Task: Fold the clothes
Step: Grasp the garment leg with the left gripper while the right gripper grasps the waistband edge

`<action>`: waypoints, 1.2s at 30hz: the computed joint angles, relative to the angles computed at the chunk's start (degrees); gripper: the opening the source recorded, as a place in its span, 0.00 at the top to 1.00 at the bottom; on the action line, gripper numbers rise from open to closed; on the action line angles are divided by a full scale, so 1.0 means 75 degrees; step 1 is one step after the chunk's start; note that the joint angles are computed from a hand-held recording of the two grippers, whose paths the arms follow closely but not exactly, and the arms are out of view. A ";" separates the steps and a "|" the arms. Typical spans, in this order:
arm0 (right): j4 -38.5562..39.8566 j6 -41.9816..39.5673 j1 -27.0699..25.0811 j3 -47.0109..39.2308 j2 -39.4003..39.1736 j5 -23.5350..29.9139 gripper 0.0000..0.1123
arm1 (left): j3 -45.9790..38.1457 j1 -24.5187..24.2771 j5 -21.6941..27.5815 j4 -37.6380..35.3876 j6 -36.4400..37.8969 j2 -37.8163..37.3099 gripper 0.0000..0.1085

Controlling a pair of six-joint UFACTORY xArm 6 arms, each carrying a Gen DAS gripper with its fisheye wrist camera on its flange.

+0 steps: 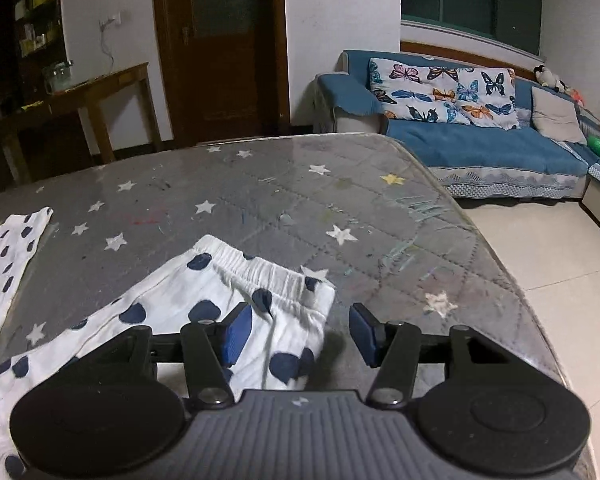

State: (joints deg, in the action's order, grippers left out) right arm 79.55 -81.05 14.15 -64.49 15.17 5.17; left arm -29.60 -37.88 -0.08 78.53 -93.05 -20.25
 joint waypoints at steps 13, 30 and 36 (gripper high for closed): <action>-0.0429 0.0762 -0.0346 0.0401 -0.0386 0.0536 0.65 | 0.0414 -0.1137 0.1556 -0.2387 0.2704 -0.0338 0.59; -0.0798 0.1270 0.0133 -0.0327 0.0448 -0.0316 0.88 | 0.0670 -0.0512 0.1013 -0.1955 0.1969 -0.0790 0.93; -0.4318 0.4817 0.0032 -0.0014 0.0279 -0.0571 0.95 | 0.1074 0.0065 0.0416 -0.1579 0.1148 -0.1500 0.93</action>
State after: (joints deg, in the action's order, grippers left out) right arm 47.17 -44.92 14.39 -64.59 17.26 0.88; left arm -21.55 -37.39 3.05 66.69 -84.44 -31.50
